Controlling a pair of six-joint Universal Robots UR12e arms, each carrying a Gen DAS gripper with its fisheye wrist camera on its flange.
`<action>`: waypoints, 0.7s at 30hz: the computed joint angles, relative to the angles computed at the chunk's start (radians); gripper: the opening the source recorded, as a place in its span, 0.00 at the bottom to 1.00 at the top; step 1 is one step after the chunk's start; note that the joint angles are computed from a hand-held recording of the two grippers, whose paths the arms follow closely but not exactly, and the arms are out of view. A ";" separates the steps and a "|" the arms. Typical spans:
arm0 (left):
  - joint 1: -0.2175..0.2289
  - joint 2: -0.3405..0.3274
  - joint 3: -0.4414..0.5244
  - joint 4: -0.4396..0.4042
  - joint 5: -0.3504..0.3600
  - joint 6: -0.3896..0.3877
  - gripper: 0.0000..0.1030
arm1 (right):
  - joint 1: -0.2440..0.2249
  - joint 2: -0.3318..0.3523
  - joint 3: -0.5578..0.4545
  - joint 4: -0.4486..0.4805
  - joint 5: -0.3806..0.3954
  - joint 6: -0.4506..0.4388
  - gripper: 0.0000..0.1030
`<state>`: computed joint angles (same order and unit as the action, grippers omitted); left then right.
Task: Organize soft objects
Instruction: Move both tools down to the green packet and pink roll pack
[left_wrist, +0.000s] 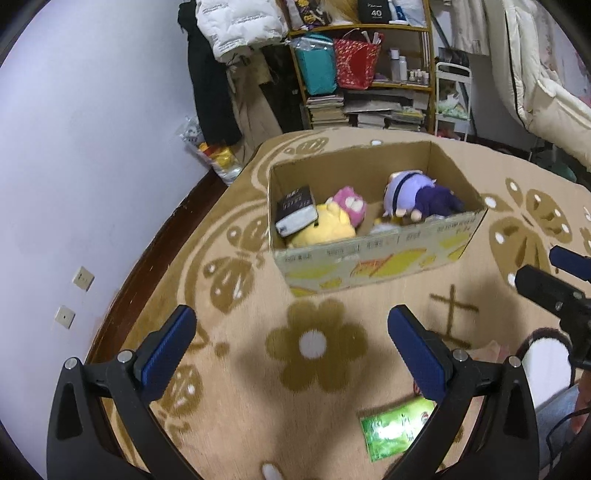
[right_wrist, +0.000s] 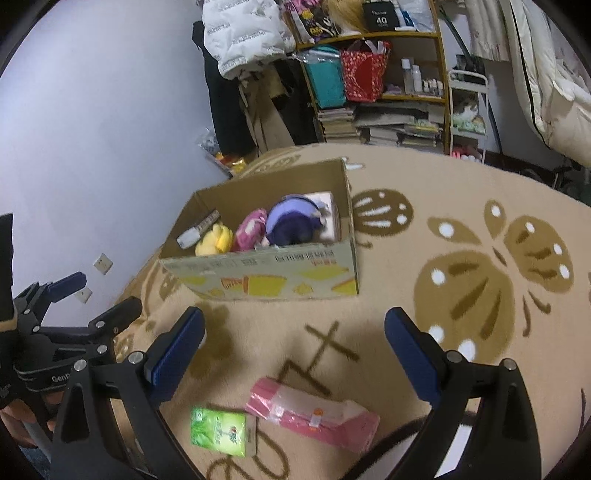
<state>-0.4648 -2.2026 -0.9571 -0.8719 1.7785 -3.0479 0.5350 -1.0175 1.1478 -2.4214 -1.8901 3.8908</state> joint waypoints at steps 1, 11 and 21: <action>0.000 0.003 -0.005 0.000 0.002 -0.002 0.99 | 0.001 -0.003 0.008 -0.006 -0.001 0.005 0.99; -0.005 0.037 -0.071 -0.056 -0.030 -0.011 0.99 | -0.007 -0.020 0.049 0.026 0.082 0.066 0.96; -0.006 0.042 -0.089 -0.157 -0.072 -0.032 0.99 | -0.018 -0.016 0.062 0.064 0.169 0.111 0.96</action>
